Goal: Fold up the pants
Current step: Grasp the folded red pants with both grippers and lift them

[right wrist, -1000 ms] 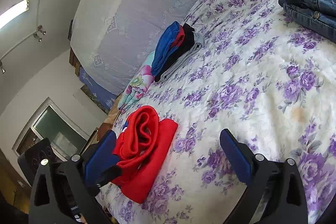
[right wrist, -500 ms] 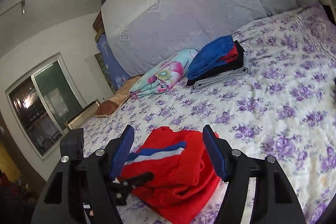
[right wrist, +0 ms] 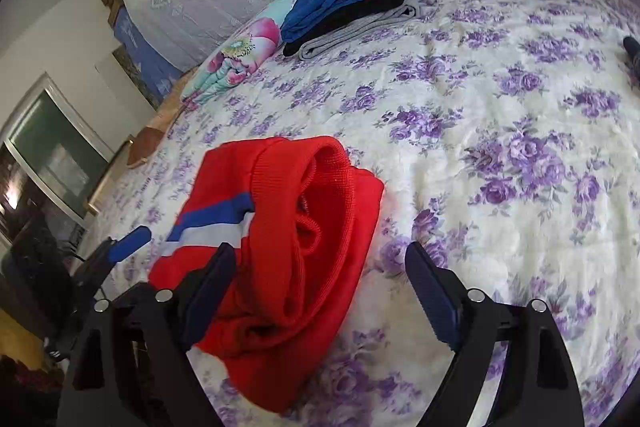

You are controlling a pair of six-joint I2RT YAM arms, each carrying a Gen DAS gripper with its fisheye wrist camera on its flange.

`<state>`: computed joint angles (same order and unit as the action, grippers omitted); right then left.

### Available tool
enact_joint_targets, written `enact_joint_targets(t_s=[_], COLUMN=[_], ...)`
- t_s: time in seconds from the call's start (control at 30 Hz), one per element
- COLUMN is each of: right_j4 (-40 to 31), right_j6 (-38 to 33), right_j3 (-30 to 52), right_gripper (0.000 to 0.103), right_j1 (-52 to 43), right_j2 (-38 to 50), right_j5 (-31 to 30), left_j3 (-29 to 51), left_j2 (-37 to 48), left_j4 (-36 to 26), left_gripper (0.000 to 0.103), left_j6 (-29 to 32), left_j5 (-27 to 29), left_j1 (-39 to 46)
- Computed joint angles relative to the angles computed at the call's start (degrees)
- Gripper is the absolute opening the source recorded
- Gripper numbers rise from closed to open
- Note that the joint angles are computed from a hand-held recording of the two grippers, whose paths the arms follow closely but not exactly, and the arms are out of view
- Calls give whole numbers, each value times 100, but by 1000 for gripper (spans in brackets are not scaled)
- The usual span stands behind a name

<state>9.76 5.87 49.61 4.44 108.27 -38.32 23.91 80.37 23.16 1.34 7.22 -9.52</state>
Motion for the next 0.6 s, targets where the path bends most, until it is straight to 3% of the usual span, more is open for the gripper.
enact_joint_targets(t_s=[0.1, 0.2, 0.3, 0.47, 0.6], right_j4=[-791, -1285, -1423, -1680, -1483], right_j6=[340, 614, 725, 883, 788], right_j3=[374, 694, 943, 1532, 1726], right_gripper=[95, 95, 95, 95, 93], right_j1=[-421, -748, -793, -626, -363], right_j2=[228, 661, 929, 1343, 1467], right_j5=[-938, -1831, -2117, -2317, -2211], left_j3=[584, 1413, 2015, 2193, 2217], left_j2=[300, 1245, 2212, 2670, 2720], left_j4=[-653, -1447, -1805, -1600, -1718], left_gripper=[86, 86, 86, 89, 89], left_j6=[-240, -536, -897, -989, -785], left_j5=[903, 2123, 3272, 3679, 3950], left_j1=[788, 1442, 1832, 1823, 1905])
